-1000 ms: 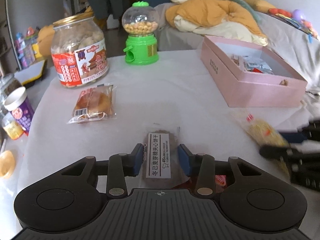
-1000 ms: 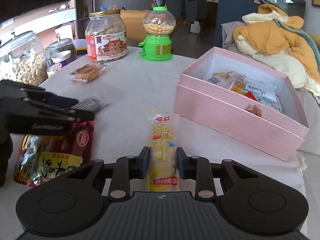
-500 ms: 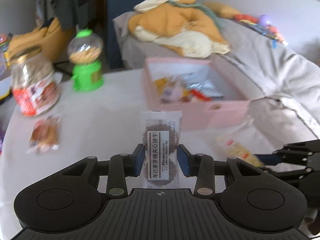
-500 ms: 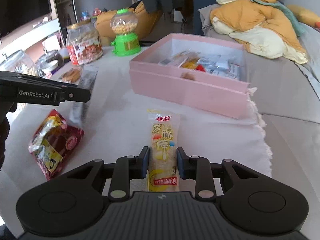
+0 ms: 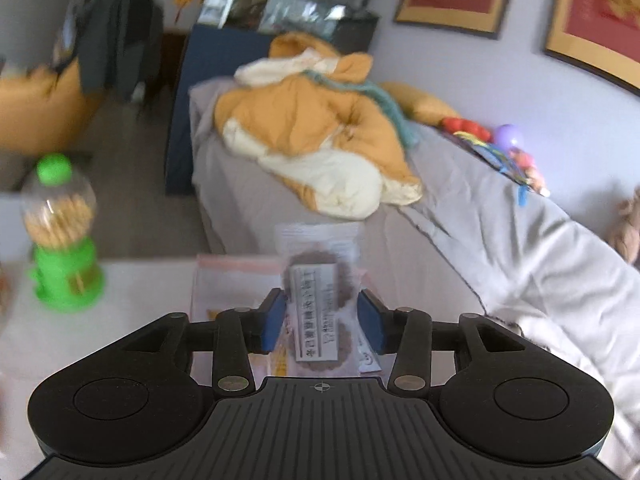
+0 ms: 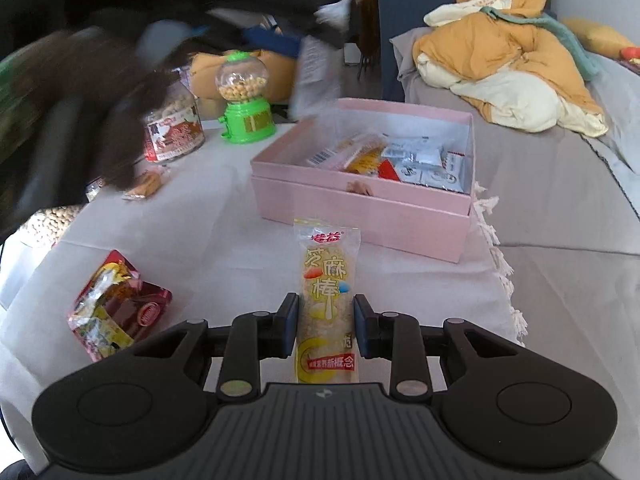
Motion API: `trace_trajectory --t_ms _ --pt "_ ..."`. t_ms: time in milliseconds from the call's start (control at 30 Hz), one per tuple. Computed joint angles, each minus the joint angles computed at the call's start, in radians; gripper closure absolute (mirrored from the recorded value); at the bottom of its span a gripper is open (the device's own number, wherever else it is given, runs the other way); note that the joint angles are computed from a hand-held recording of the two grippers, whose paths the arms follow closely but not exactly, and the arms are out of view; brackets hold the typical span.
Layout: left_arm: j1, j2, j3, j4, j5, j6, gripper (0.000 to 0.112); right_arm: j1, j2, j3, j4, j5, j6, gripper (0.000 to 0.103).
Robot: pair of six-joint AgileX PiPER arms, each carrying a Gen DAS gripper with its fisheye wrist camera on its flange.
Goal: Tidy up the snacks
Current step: 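Lower the biscuit packet into the pink box and open the left tool, then drop the yellow stick snack into the box with the right tool while the left grasps the bread packet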
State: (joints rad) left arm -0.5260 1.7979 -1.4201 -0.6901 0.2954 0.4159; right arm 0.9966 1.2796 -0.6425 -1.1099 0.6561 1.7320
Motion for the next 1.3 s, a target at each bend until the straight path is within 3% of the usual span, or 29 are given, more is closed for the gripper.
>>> trace_trajectory --t_ms 67,167,333,467,667,800,867,933,1033,1133,1233,1300 --pt "-0.001 0.036 -0.001 0.011 -0.024 -0.019 0.067 -0.016 0.006 0.004 0.008 -0.012 -0.011 0.075" --pt "0.020 0.032 0.054 -0.164 -0.048 0.148 0.067 -0.044 0.012 0.009 0.022 -0.034 -0.034 0.075" --pt "0.127 -0.035 0.163 -0.364 0.049 0.345 0.067 -0.096 0.021 -0.014 0.092 -0.060 -0.114 0.075" --pt "0.252 -0.137 0.331 -0.578 0.124 0.610 0.067 -0.129 -0.033 -0.039 0.213 -0.066 -0.279 0.075" --pt "0.425 -0.231 0.503 -0.709 0.114 0.875 0.067 -0.169 -0.068 -0.210 0.203 0.079 -0.488 0.075" --pt "0.578 -0.223 0.557 -0.878 0.121 1.037 0.067 -0.342 0.049 -0.394 0.288 -0.016 -0.683 0.075" --pt "0.646 -0.197 0.559 -0.956 0.125 1.088 0.067 -0.407 0.145 -0.486 0.298 -0.048 -0.751 0.069" --pt "0.706 -0.158 0.546 -1.003 0.139 1.109 0.067 -0.443 0.233 -0.565 0.321 -0.039 -0.778 0.052" --pt "0.747 -0.102 0.513 -1.015 0.159 1.102 0.067 -0.442 0.318 -0.617 0.337 -0.048 -0.791 0.050" --pt "0.727 -0.049 0.461 -0.989 0.155 1.083 0.067 -0.402 0.349 -0.609 0.389 -0.098 -0.817 0.039" --pt "0.670 -0.015 0.416 -0.956 0.139 1.074 0.060 -0.341 0.379 -0.608 0.456 -0.131 -0.886 0.038" --pt "0.611 -0.015 0.411 -0.952 0.085 1.123 0.056 -0.299 0.394 -0.607 0.493 -0.141 -0.921 0.036"
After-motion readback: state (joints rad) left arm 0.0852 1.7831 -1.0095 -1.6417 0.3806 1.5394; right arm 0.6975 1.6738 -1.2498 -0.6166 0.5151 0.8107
